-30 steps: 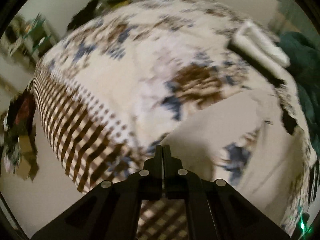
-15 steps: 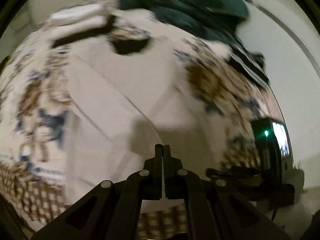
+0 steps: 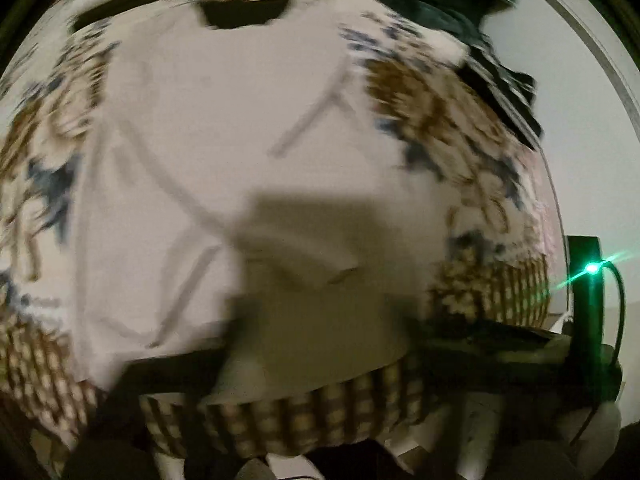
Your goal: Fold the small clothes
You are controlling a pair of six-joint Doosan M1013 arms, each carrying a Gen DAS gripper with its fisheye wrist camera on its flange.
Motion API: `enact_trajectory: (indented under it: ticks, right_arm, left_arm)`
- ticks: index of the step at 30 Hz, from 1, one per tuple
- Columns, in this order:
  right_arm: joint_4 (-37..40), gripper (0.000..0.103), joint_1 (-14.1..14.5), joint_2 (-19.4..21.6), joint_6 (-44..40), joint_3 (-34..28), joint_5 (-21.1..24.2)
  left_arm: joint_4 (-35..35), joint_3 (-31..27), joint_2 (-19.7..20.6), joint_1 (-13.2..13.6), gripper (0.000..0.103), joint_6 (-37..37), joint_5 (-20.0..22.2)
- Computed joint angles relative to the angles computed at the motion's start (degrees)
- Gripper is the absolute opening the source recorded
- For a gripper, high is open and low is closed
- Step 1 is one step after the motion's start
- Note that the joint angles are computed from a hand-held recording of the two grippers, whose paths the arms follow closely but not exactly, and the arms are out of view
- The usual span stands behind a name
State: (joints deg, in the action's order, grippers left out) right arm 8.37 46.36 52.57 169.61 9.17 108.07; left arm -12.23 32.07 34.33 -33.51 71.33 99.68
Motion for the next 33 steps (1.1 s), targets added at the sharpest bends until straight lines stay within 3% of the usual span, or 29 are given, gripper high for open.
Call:
enact_trajectory:
  ticks: [2, 4, 7, 9, 11, 14, 15, 16, 17, 18, 19, 21, 22, 29, 33]
  right_arm:
    - [0.6, 0.067, -0.3, -3.5, -0.5, 7.4, -7.2]
    - [1.9, 0.067, -0.7, -3.3, -0.3, 7.2, -9.0]
    - [3.7, 0.067, -1.5, -5.7, -0.8, 12.5, -14.1]
    - [4.5, 0.067, -1.8, -7.2, -1.2, 16.2, -16.4]
    - [4.9, 0.067, -1.9, -8.5, -1.8, 19.6, -18.4]
    - [5.6, 0.067, -2.3, -11.0, -2.7, 25.0, -21.8]
    - [5.8, 0.067, -2.5, -11.6, -2.8, 26.0, -22.4]
    - [5.9, 0.067, -2.6, -12.2, -2.8, 27.0, -22.9]
    - [5.9, 0.066, -2.6, -12.8, -2.7, 28.3, -23.9]
    - [5.9, 0.061, -2.5, -13.6, -2.6, 29.5, -25.0]
    - [5.6, 0.054, -2.2, -12.9, -2.0, 28.7, -25.4]
    - [6.5, 0.011, -2.3, -13.9, -2.6, 30.1, -27.1]
    - [6.6, 0.004, -2.3, -13.8, -2.7, 30.0, -27.3]
    - [4.5, 0.003, -2.0, -14.5, 0.8, 27.0, -28.5]
    - [3.2, 0.003, -3.4, -13.9, 2.0, 23.0, -28.6]
  left_arm:
    - [2.3, 2.8, -2.1, 1.9, 0.103, -1.5, -0.5]
    - [4.4, 6.1, -4.1, 4.1, 0.103, -3.5, -0.4]
    - [6.7, 12.7, -7.3, 7.8, 0.102, -8.2, -1.1]
    - [1.8, 17.2, -8.7, 11.0, 0.102, -11.1, -2.0]
    - [-7.9, 21.4, -9.5, 14.2, 0.101, -13.4, -3.0]
    - [-9.5, 23.7, -9.7, 14.4, 0.097, -10.5, -3.6]
    - [-8.9, 23.8, -9.7, 14.0, 0.081, -9.9, -3.4]
    - [-6.9, 23.5, -9.6, 13.4, 0.055, -9.4, -2.9]
    - [-5.1, 23.4, -9.6, 12.8, 0.043, -8.9, -2.9]
    - [-4.0, 23.0, -9.6, 12.3, 0.017, -8.7, -3.0]
    - [-3.3, 23.0, -9.9, 12.0, 0.007, -8.8, -3.3]
    - [-2.9, 23.3, -10.9, 11.8, 0.005, -9.4, -4.4]
    - [-3.0, 23.3, -11.3, 11.8, 0.004, -9.6, -4.3]
    - [-12.1, 20.2, -11.9, 14.8, 0.003, -16.5, -3.8]
    - [-16.5, 13.9, -8.1, 16.6, 0.003, -19.5, -4.5]
